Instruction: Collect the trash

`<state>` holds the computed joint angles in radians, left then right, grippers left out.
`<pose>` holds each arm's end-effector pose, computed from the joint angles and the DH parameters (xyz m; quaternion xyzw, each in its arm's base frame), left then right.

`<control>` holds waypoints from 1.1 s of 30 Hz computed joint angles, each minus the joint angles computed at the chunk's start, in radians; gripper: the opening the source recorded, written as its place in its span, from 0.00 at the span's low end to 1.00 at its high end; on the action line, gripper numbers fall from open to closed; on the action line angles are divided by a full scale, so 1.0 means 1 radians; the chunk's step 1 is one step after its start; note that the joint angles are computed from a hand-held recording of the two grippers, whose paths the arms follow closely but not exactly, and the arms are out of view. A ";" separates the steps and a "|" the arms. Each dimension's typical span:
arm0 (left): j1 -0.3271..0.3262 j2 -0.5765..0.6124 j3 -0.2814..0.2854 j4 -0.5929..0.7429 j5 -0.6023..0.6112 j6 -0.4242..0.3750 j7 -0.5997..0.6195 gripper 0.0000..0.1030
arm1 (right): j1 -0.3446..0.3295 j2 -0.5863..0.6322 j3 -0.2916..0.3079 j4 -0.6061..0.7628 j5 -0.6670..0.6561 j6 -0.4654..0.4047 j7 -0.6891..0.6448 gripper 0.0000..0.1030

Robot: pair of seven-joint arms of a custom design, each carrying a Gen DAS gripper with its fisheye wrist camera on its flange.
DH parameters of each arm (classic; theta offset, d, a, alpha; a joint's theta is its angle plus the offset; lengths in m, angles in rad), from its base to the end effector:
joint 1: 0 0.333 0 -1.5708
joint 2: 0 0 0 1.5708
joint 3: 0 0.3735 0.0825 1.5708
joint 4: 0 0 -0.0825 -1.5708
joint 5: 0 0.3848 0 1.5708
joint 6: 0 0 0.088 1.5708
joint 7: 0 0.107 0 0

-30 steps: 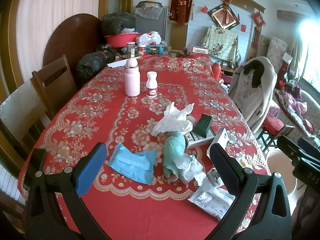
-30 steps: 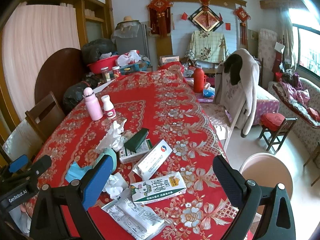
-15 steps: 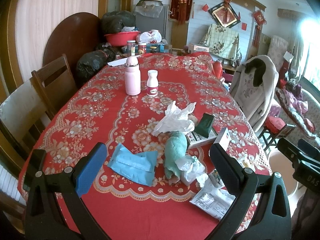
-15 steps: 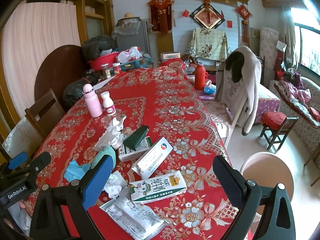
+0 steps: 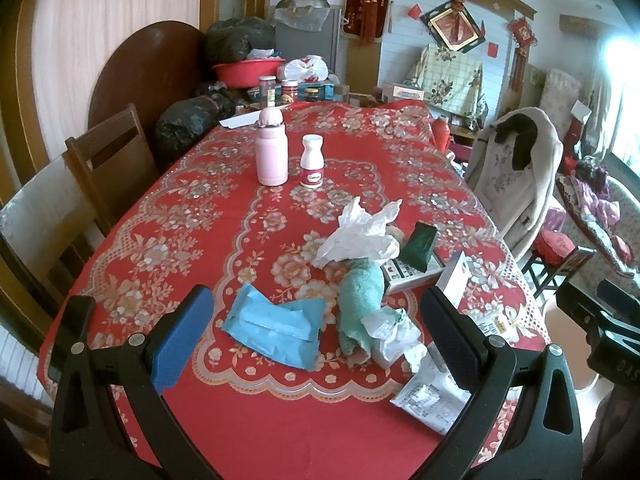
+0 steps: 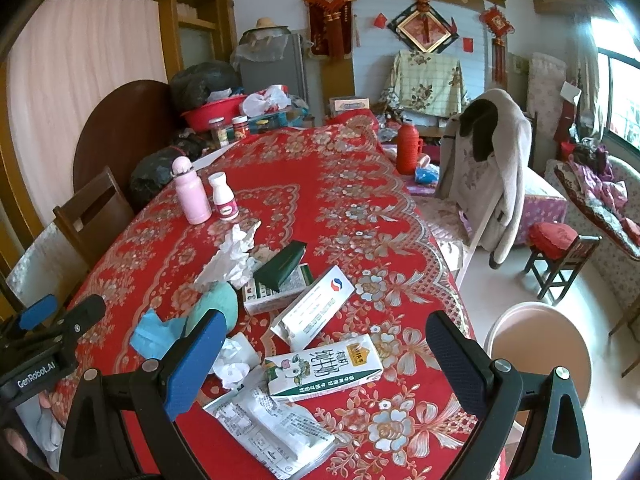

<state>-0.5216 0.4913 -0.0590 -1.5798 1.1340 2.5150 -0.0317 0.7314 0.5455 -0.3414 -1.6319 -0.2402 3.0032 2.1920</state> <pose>0.6268 -0.4103 0.4488 -0.7038 0.5611 -0.2990 0.3169 0.6729 0.3585 0.4631 -0.6769 0.6013 -0.2394 0.3505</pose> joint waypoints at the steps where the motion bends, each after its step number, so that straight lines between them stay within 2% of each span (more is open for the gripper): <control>1: 0.004 0.000 0.000 -0.001 -0.003 0.003 0.003 0.99 | -0.003 -0.002 0.006 -0.004 0.002 0.001 -0.004 0.96; 10: 0.016 -0.008 -0.003 -0.017 -0.031 0.004 0.018 0.99 | -0.038 -0.001 0.056 0.010 0.017 -0.029 -0.048 0.96; 17: 0.033 -0.020 -0.008 -0.043 -0.063 -0.004 0.054 0.99 | -0.099 0.002 0.137 0.017 0.056 -0.062 -0.126 0.96; 22: 0.061 -0.040 -0.015 -0.093 -0.092 0.021 0.069 0.99 | -0.135 0.005 0.187 0.013 0.095 -0.085 -0.182 0.96; 26: 0.073 -0.046 -0.022 -0.114 -0.113 0.023 0.108 0.99 | -0.185 0.008 0.255 0.009 0.146 -0.103 -0.263 0.96; 28: 0.078 -0.045 -0.026 -0.118 -0.125 0.024 0.136 0.99 | -0.187 0.011 0.256 0.002 0.165 -0.107 -0.276 0.96; 30: 0.081 -0.038 -0.030 -0.110 -0.134 0.034 0.166 0.99 | -0.216 0.017 0.287 0.001 0.206 -0.116 -0.303 0.90; 31: 0.081 -0.034 -0.030 -0.105 -0.138 0.041 0.176 0.99 | -0.229 0.020 0.301 0.003 0.228 -0.124 -0.315 0.84; 33: 0.085 -0.018 -0.034 -0.085 -0.150 0.068 0.213 0.99 | -0.259 0.036 0.329 0.020 0.277 -0.154 -0.337 0.81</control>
